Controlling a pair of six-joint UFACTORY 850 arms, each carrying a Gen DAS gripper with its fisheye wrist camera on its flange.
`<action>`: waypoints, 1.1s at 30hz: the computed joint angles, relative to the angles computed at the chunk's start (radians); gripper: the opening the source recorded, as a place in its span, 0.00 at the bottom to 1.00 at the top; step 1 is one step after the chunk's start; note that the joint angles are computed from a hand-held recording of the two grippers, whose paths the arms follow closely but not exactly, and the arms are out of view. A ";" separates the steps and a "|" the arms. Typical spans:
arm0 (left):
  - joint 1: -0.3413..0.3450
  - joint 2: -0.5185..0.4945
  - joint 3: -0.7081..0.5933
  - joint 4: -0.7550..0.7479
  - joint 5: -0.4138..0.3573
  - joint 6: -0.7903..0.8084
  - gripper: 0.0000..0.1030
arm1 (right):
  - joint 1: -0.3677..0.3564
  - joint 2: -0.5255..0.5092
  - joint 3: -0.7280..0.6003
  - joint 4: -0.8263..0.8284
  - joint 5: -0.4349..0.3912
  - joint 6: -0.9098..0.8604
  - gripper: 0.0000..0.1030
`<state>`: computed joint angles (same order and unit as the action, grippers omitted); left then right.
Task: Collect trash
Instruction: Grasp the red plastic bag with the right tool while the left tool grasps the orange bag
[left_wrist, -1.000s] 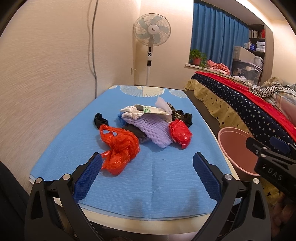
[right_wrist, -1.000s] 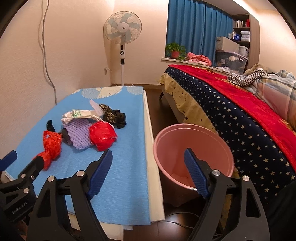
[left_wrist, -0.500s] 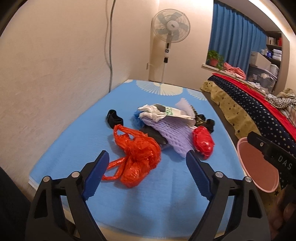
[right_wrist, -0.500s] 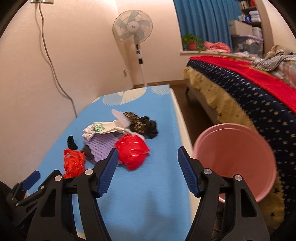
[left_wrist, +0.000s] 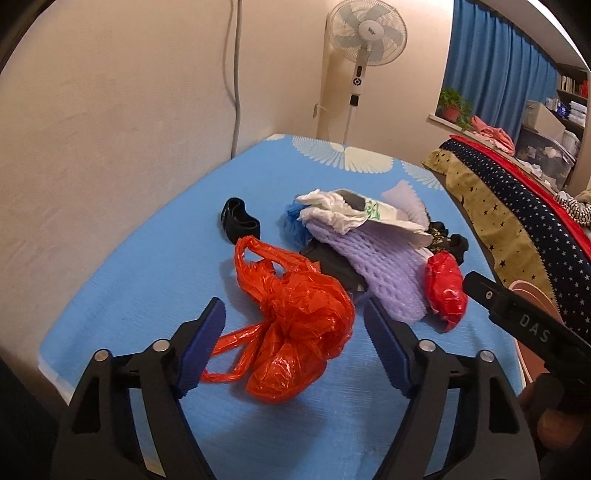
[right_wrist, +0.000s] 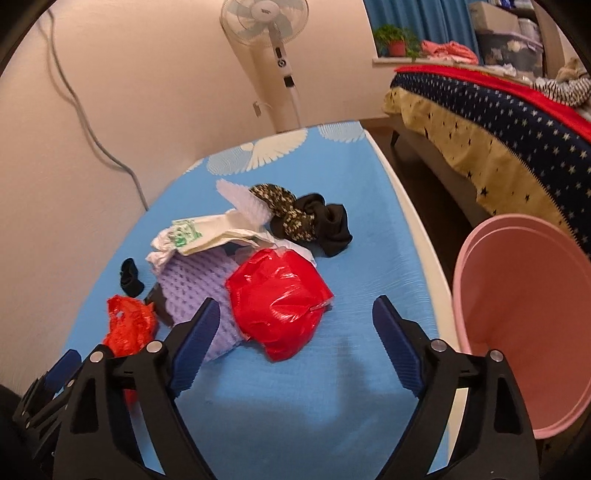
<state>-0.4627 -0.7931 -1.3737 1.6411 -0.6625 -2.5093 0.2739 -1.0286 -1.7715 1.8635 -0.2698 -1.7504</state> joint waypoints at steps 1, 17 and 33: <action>0.004 -0.004 -0.005 -0.008 0.008 0.005 0.71 | 0.000 -0.016 -0.024 -0.068 0.001 0.073 0.82; 0.031 -0.035 -0.042 -0.039 0.098 0.038 0.45 | 0.013 -0.132 -0.207 -0.712 -0.025 0.708 0.75; 0.025 -0.008 -0.013 -0.001 0.061 0.016 0.26 | 0.004 -0.029 -0.062 -0.341 0.002 0.304 0.59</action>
<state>-0.4375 -0.8006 -1.3871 1.6399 -0.6015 -2.4932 0.2781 -1.0578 -1.8337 1.5222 -0.2680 -1.4465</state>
